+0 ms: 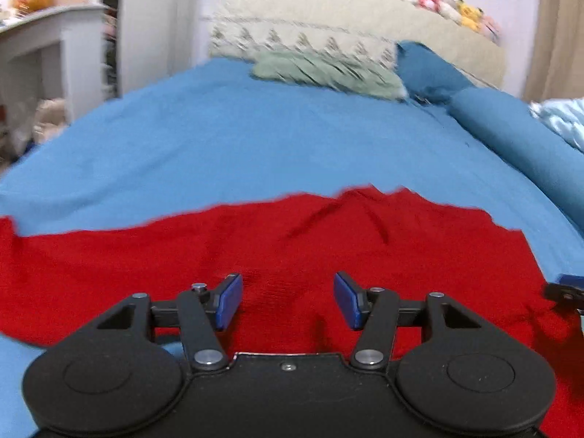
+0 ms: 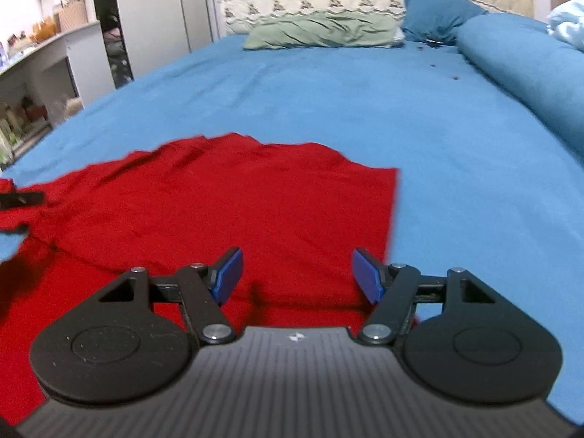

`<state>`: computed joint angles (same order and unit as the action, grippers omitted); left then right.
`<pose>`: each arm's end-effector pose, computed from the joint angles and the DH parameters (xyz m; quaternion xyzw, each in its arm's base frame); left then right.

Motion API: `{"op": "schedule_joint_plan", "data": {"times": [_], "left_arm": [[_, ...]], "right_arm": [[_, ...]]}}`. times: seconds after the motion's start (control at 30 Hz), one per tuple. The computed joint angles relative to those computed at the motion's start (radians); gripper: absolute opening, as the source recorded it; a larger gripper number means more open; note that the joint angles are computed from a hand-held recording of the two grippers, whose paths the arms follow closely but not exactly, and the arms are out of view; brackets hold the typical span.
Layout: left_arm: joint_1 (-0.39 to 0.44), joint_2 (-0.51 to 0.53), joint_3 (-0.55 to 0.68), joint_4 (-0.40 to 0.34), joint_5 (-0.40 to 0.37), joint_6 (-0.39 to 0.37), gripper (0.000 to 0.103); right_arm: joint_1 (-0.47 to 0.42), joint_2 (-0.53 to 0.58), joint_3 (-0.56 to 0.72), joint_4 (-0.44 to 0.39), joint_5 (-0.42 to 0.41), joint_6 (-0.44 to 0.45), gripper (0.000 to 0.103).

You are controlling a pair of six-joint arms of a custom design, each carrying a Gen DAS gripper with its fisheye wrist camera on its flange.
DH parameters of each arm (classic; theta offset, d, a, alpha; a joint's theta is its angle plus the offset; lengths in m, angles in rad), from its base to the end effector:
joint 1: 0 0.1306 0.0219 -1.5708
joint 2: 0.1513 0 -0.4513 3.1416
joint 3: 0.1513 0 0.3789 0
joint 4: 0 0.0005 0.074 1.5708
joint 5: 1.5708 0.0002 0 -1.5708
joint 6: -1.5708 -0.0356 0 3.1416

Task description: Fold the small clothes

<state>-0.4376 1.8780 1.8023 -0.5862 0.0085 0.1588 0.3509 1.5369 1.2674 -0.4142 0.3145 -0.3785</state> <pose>0.6208 -0.2913 0.4391 0.1267 0.8895 -0.1326 0.4185 0.4955 0.1691 0.4096 0.0795 0.8911 0.0190 0.4464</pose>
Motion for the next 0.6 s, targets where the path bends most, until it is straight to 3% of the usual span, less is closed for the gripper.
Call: {"op": "schedule_joint_plan", "data": {"times": [0.13,0.17,0.23,0.3,0.4,0.6], "left_arm": [[-0.009,0.065,0.054,-0.041,0.006,-0.013,0.061],[-0.008,0.081,0.071,-0.06,-0.005,-0.012,0.061],[0.001,0.085,0.052,-0.027,0.011,-0.007,0.061],[0.005,0.081,0.05,-0.029,0.019,-0.007,0.062],[-0.001,0.078,0.059,-0.054,-0.004,-0.012,0.062],[-0.026,0.032,0.067,-0.127,-0.059,-0.015,0.061]], "right_arm": [[-0.017,0.05,0.014,-0.029,-0.005,-0.081,0.082],[-0.019,0.045,-0.01,-0.017,-0.001,-0.097,0.082],[-0.022,0.016,-0.076,0.066,-0.005,-0.08,0.081],[-0.019,0.004,-0.096,0.076,0.003,-0.062,0.081],[-0.014,0.012,-0.078,0.052,0.018,-0.04,0.082],[0.007,0.006,-0.025,-0.042,0.051,-0.096,0.083]]}}
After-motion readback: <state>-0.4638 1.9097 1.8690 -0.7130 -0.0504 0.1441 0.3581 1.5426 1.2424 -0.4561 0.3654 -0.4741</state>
